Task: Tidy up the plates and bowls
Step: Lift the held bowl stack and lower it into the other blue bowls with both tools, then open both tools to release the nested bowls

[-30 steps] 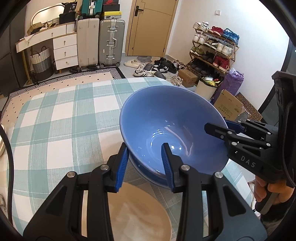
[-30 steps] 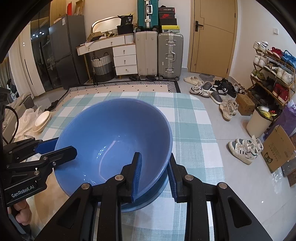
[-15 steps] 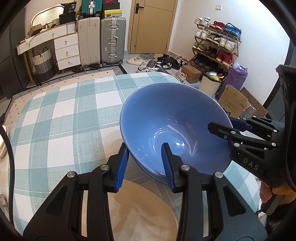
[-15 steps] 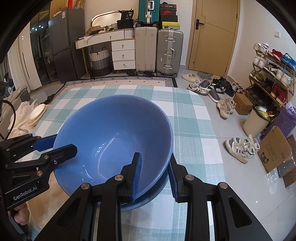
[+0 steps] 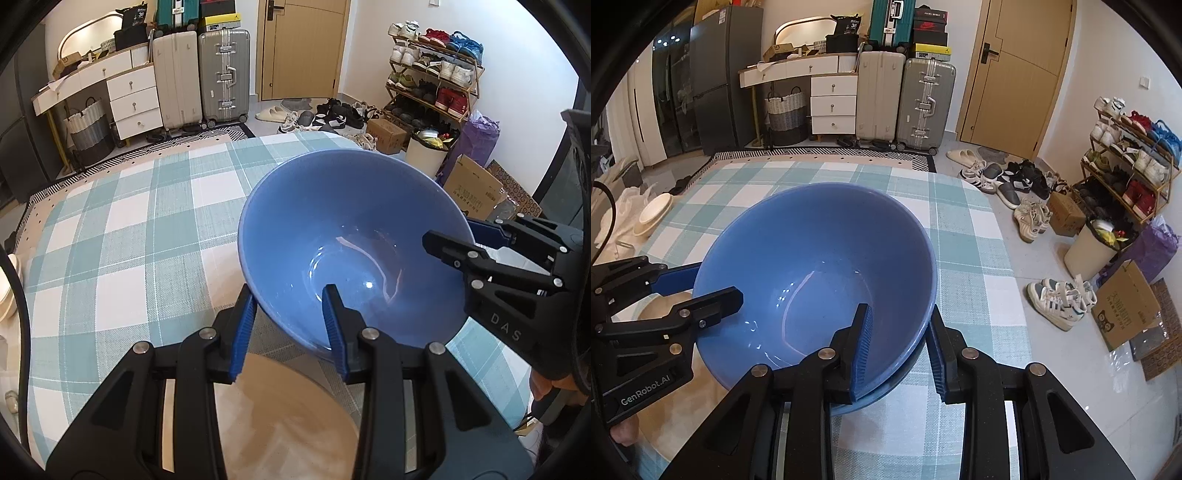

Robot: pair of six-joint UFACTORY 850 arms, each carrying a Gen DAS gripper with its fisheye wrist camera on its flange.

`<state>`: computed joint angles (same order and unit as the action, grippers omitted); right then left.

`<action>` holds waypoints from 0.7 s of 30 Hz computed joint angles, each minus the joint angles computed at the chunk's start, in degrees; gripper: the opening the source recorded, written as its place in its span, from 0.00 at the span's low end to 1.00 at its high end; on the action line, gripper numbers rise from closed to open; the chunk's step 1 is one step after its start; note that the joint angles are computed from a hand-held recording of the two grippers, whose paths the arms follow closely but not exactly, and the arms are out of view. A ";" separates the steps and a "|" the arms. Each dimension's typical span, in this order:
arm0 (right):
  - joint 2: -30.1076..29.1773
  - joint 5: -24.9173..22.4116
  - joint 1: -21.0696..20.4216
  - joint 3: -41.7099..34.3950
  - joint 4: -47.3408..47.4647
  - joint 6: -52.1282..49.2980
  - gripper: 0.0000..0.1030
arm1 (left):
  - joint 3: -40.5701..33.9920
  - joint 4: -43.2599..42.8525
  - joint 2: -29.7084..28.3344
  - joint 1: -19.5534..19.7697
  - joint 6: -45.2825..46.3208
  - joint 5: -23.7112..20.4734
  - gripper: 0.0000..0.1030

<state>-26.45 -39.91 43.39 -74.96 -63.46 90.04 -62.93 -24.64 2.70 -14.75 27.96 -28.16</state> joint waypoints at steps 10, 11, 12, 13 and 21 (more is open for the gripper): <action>-0.86 -1.78 0.38 -0.25 -0.38 -0.14 0.33 | 0.21 -0.32 -0.15 -0.11 0.67 0.21 0.33; -0.72 -1.65 0.19 -0.14 -0.18 -0.41 0.33 | 0.24 -0.54 -0.21 -0.12 0.85 0.26 0.33; -0.76 -1.47 0.05 -0.09 0.06 -0.51 0.33 | 0.50 -0.58 -0.03 -0.13 1.03 0.33 0.34; -0.83 -1.23 -0.13 -0.06 0.54 -0.77 0.33 | 0.64 -0.61 0.02 -0.15 1.20 0.36 0.34; 0.32 3.58 -1.71 1.59 0.82 0.86 0.36 | 0.22 -4.85 -0.56 1.10 4.53 -1.66 0.36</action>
